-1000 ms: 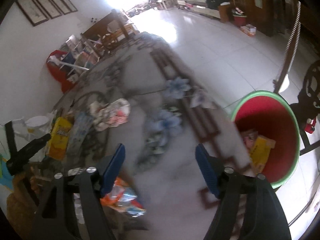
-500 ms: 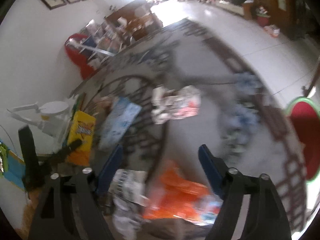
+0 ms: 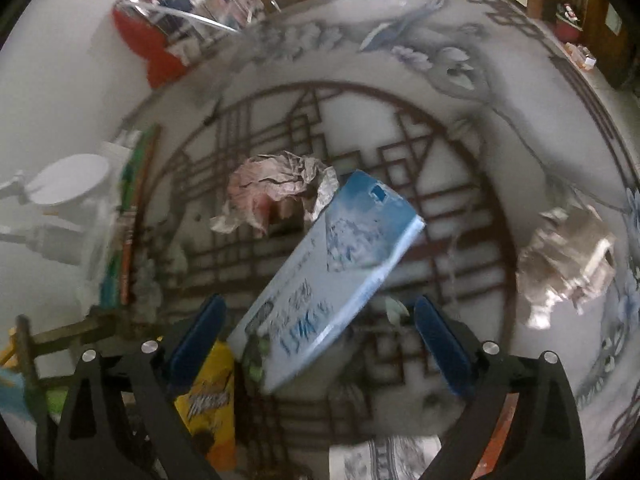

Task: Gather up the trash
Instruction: 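Grasp the yellow drink carton with the left tool while the right tool grasps the blue-white toothpaste box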

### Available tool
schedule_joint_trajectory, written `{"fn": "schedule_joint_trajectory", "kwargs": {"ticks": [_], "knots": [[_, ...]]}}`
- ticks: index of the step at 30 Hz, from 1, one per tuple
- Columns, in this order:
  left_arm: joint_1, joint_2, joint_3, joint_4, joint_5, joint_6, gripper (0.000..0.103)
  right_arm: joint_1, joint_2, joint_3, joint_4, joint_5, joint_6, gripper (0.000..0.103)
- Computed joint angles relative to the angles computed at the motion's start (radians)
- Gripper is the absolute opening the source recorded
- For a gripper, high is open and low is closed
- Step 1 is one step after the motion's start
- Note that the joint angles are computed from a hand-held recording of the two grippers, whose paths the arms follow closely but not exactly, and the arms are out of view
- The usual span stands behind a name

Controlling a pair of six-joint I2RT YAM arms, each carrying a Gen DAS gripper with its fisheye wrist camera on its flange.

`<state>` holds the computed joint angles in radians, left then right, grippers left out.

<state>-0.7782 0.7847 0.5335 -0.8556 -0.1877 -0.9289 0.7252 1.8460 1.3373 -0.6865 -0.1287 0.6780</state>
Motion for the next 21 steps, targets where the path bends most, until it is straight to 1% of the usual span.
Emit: {"fn": "schedule_joint_trajectory", "kwargs": {"ticks": [3,5,7,9,10,11,12,13,14,16,19,21], "knots": [[0.028,-0.012,-0.012,0.0,0.008,0.015,0.034,0.004,0.075,0.062,-0.028,0.014,0.004,0.092],[0.055,-0.015,-0.019,0.006,0.02,0.033,0.034,0.011,0.111,0.096,-0.048,0.031,-0.014,0.092],[0.072,-0.011,-0.026,0.013,0.029,0.047,0.034,0.035,0.152,0.143,-0.086,0.08,-0.099,0.091],[0.08,-0.001,-0.026,0.022,0.034,0.054,0.034,0.059,0.154,0.143,-0.086,0.115,-0.184,0.087],[0.084,0.0,-0.026,0.022,0.033,0.058,0.034,0.068,0.14,0.124,-0.069,0.12,-0.221,0.083],[0.087,0.002,-0.026,0.023,0.035,0.063,0.034,0.074,0.129,0.112,-0.061,0.122,-0.243,0.077],[0.092,0.004,-0.025,0.028,0.039,0.068,0.036,0.077,0.116,0.099,-0.055,0.123,-0.269,0.074],[0.095,0.001,-0.025,0.031,0.04,0.071,0.043,0.079,0.103,0.086,-0.05,0.124,-0.294,0.066],[0.098,-0.005,-0.025,0.034,0.039,0.074,0.047,0.083,0.085,0.069,-0.045,0.124,-0.328,0.061],[0.099,-0.013,-0.02,0.038,0.034,0.077,0.053,0.083,0.057,0.036,-0.047,0.115,-0.381,0.059],[0.115,-0.009,-0.018,0.055,0.044,0.085,0.056,0.064,0.014,-0.023,-0.033,0.082,-0.39,0.059],[0.121,0.007,-0.019,0.072,0.053,0.095,0.056,0.053,-0.01,-0.052,-0.016,0.062,-0.355,0.071]]}}
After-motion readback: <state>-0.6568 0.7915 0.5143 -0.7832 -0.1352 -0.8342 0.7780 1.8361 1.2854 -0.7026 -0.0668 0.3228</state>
